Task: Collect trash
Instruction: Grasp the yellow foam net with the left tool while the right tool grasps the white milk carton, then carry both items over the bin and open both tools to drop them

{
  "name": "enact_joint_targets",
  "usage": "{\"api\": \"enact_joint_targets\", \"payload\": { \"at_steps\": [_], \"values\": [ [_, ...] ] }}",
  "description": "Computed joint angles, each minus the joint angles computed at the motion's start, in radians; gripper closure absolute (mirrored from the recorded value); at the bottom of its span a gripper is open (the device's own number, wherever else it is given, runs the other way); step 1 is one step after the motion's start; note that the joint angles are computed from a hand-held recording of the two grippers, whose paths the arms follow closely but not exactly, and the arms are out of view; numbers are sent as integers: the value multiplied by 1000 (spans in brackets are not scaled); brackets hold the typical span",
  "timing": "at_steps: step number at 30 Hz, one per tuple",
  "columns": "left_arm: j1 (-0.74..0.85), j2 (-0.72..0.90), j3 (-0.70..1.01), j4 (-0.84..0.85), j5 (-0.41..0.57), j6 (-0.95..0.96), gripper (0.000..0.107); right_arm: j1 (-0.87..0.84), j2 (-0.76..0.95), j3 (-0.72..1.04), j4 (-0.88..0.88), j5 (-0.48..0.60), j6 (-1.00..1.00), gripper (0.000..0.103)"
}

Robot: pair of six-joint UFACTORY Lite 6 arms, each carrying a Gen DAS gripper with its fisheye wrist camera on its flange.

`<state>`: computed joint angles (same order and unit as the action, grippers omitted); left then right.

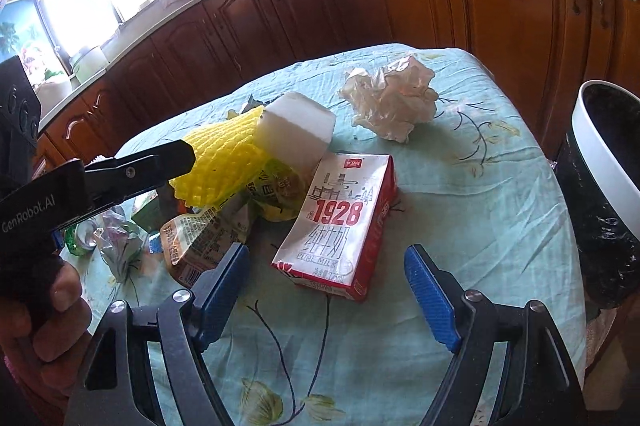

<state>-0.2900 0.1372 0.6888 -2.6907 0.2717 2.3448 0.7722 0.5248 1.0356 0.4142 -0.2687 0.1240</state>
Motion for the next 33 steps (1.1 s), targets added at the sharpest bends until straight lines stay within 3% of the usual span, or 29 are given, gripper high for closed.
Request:
{"api": "enact_joint_targets", "payload": {
  "at_steps": [2,4,7,15,19,33],
  "values": [
    [0,33,21,53,5,-45,70,2,34,34,64,12,-68,28],
    [2,50,26,106,14,-90,87,-6,46,35,16,16,-17,45],
    [-4,29,-5,66,28,-45,93,-1,0,-38,7,-41,7,52],
    [-81,-133,-113,-53,19,68,95,-46,-207,-275,-138,-131,159,54],
    [-152,-193,-131,-170,-1,180,95,-63,-318,-382,-127,-158,162,54],
    [-315,-71,-8,-428,-40,391,96,-287,-581,-627,-359,-178,338,54]
  ]
}}
